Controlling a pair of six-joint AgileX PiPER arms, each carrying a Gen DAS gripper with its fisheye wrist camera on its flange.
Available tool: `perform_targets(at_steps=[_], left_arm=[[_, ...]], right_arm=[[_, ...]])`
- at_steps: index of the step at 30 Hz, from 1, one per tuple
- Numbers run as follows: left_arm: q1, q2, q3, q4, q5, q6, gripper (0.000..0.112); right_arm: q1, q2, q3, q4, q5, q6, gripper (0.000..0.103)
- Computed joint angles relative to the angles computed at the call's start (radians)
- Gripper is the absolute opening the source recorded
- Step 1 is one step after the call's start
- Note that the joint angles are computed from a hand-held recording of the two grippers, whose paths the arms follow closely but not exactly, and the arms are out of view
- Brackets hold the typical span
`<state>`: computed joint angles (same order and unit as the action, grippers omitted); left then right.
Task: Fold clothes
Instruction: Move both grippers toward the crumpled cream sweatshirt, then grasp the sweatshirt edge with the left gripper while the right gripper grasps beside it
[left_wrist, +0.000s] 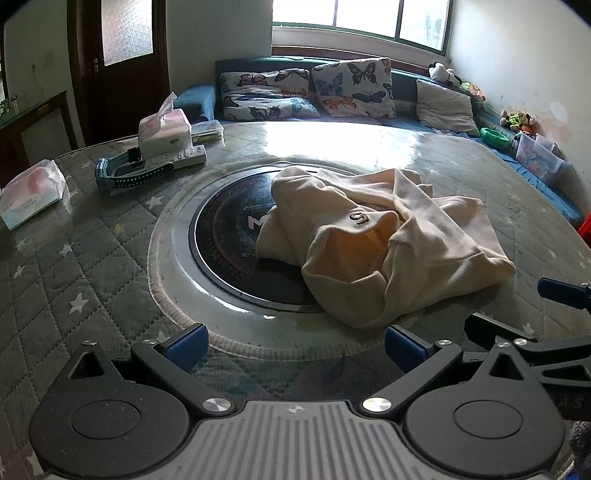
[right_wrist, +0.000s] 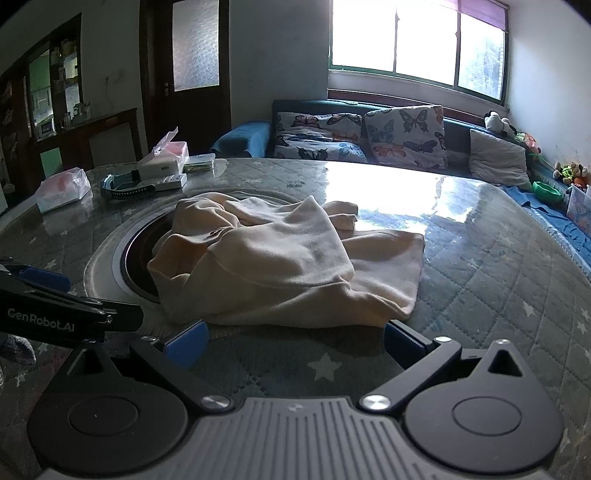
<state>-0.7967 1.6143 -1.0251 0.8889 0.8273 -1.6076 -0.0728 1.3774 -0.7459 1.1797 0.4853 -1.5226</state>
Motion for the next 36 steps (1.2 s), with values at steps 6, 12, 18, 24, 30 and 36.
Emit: perform_targets(at_steps=[6, 12, 18, 24, 30, 36], left_arm=[[0.022, 0.009, -0.015, -0.009, -0.011, 0.027, 0.103], [0.042, 0.02, -0.041, -0.019, -0.01, 0.066, 0.103], [0.062, 0.029, -0.07, -0.021, -0.007, 0.091, 0.103], [0.094, 0.031, -0.102, -0.027, -0.005, 0.12, 0.103], [0.132, 0.042, -0.154, -0.033, -0.002, 0.161, 0.103], [0.178, 0.083, -0.222, -0.044, 0.0, 0.223, 0.103]], right_arm=[[0.011, 0.02, -0.023, -0.006, -0.004, 0.01, 0.102], [0.015, 0.04, -0.059, -0.032, 0.011, 0.031, 0.099], [0.023, 0.065, -0.108, -0.069, 0.028, 0.065, 0.096], [0.021, 0.106, -0.185, -0.128, 0.079, 0.15, 0.088], [0.017, 0.163, -0.306, -0.178, 0.127, 0.232, 0.082], [0.04, 0.274, -0.457, -0.241, 0.162, 0.349, 0.07]])
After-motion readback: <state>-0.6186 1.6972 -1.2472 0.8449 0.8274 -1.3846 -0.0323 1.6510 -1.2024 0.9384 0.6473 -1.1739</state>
